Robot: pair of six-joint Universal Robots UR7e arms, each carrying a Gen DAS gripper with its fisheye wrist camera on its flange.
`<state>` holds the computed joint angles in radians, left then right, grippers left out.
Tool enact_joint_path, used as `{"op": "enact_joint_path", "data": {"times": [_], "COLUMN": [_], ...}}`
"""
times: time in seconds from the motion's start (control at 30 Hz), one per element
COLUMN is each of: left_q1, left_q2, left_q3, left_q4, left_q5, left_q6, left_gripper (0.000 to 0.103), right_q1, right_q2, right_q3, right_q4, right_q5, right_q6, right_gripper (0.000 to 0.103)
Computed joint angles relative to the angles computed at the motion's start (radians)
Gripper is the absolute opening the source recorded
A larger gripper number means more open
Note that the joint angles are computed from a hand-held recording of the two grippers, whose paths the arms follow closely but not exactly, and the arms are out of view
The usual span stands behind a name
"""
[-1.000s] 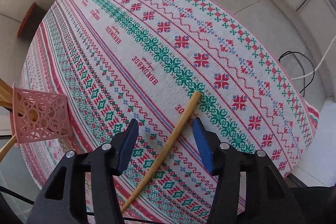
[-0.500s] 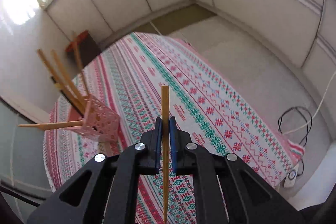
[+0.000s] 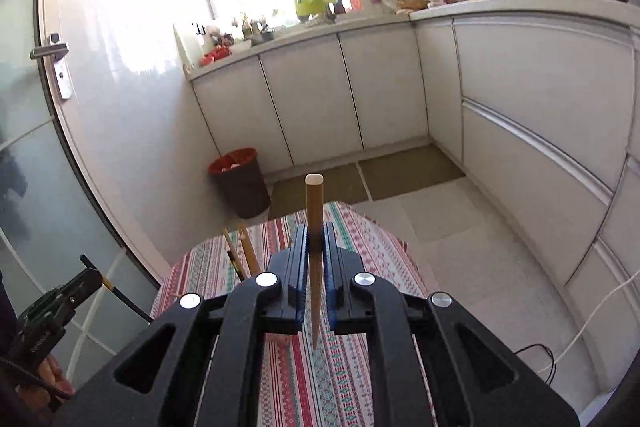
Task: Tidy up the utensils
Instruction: 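Carry both held chopsticks over the pink holder, then open both grippers over the holder to drop the chopsticks in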
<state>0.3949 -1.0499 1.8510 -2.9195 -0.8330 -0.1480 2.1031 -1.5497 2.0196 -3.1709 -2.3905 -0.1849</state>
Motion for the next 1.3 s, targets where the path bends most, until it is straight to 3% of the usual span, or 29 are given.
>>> {"op": "enact_joint_path", "data": {"times": [0.3, 0.6, 0.7, 0.8, 1.1, 1.3], "left_q1": [0.074, 0.161, 0.186, 0.185, 0.167, 0.172], "left_q2": [0.141, 0.231, 0.229, 0.217, 0.176, 0.157], "left_q3": [-0.158, -0.228, -0.23, -0.203, -0.175, -0.158], "left_q4": [-0.046, -0.024, 0.019, -0.045, -0.116, -0.094], "left_q5": [0.035, 0.004, -0.037, -0.032, 0.009, 0.05], "left_q6": [0.094, 0.081, 0.049, 0.048, 0.046, 0.001], "left_gripper": [0.006, 0.008, 0.018, 0.032, 0.035, 0.038], "right_q1": [0.034, -0.041, -0.068, -0.08, -0.075, -0.103], "right_q2": [0.091, 0.177, 0.188, 0.205, 0.249, 0.291], "right_q3": [-0.206, -0.207, -0.207, -0.209, -0.213, -0.217], "right_q4": [0.057, 0.036, 0.061, 0.055, 0.038, 0.022], "right_q5": [0.092, 0.151, 0.167, 0.176, 0.157, 0.194], "right_q6": [-0.043, -0.065, -0.039, -0.041, -0.054, -0.066], "right_gripper": [0.007, 0.008, 0.007, 0.008, 0.008, 0.008]}}
